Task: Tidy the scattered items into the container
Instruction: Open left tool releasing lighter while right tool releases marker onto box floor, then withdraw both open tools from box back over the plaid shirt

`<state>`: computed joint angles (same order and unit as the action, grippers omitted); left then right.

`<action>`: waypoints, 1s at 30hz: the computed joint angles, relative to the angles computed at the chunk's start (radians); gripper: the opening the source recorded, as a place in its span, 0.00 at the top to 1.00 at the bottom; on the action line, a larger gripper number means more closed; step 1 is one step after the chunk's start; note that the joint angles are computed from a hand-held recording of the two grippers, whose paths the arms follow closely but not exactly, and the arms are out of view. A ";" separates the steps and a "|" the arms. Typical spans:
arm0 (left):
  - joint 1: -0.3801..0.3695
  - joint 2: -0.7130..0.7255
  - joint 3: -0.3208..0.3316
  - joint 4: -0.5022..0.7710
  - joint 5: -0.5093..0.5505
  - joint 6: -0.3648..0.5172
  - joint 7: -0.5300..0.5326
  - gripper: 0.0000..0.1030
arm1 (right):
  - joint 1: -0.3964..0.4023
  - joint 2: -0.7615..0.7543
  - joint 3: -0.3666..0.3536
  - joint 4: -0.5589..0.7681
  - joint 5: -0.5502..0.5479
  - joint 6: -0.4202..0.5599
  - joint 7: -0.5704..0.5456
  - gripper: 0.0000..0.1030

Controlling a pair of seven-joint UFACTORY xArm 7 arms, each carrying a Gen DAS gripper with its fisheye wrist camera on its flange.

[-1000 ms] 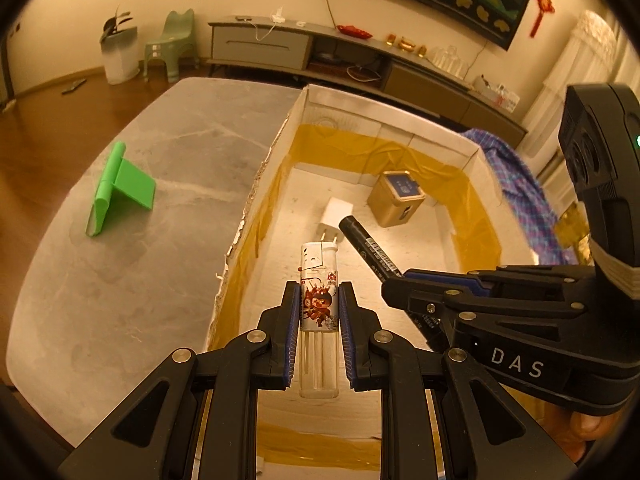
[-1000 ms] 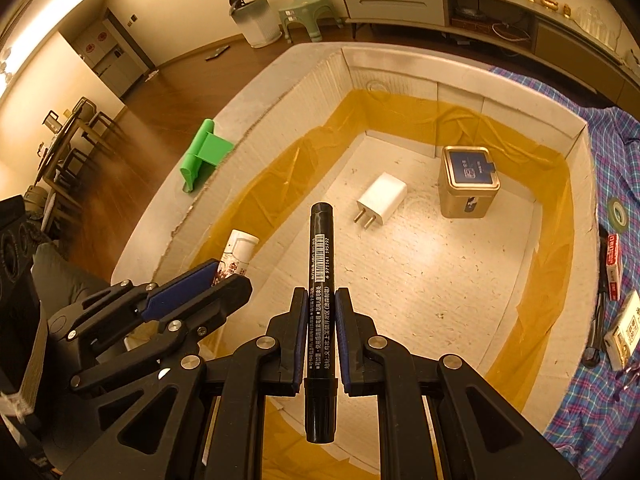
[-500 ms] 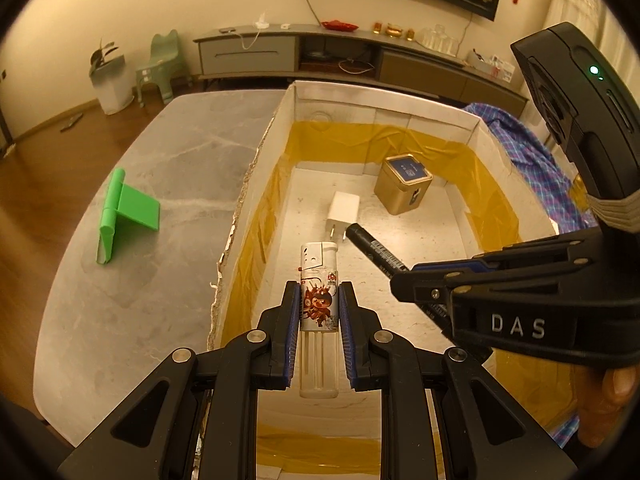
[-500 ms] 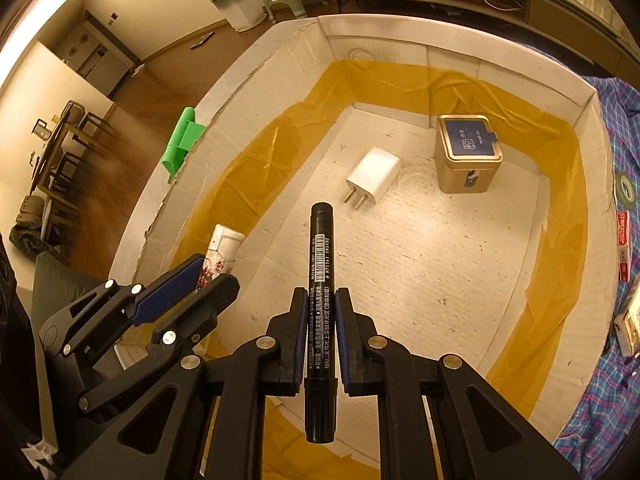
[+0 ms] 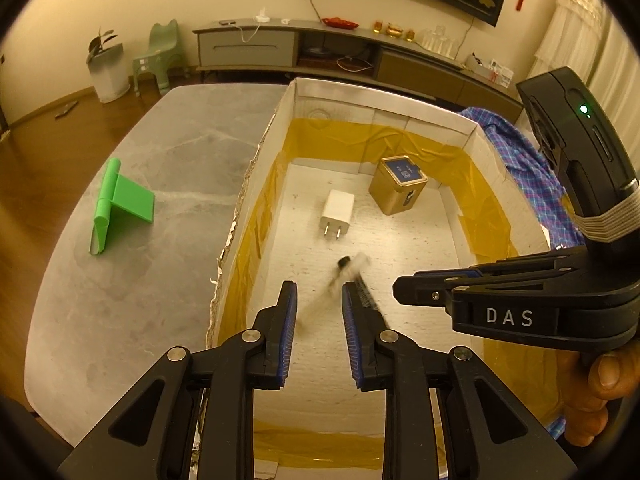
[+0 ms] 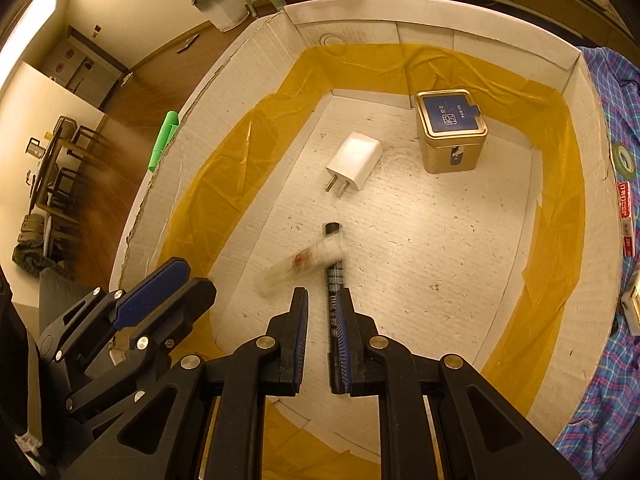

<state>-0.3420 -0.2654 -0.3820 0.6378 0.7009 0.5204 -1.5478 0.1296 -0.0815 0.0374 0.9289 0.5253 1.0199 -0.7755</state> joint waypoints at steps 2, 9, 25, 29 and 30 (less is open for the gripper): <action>-0.002 -0.001 0.002 0.000 -0.006 0.001 0.005 0.75 | -0.004 0.001 -0.004 0.001 0.008 0.007 -0.006 0.85; -0.012 0.006 0.001 0.011 -0.021 0.020 0.008 0.74 | -0.029 -0.004 -0.025 0.010 0.043 0.043 -0.030 0.85; -0.066 0.004 -0.036 0.077 -0.040 0.107 -0.006 0.73 | -0.096 -0.072 -0.093 -0.008 0.158 0.176 -0.167 0.84; -0.087 0.013 -0.047 0.109 -0.032 0.142 -0.020 0.73 | -0.121 -0.083 -0.115 -0.003 0.187 0.225 -0.204 0.84; -0.093 0.018 -0.052 0.121 -0.029 0.157 -0.025 0.73 | -0.130 -0.088 -0.122 -0.003 0.193 0.238 -0.216 0.84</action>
<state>-0.4352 -0.2475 -0.4337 0.7587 0.6717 0.6773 -1.5733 -0.0004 -0.1692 -0.0850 0.9262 0.7178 1.2575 -0.9918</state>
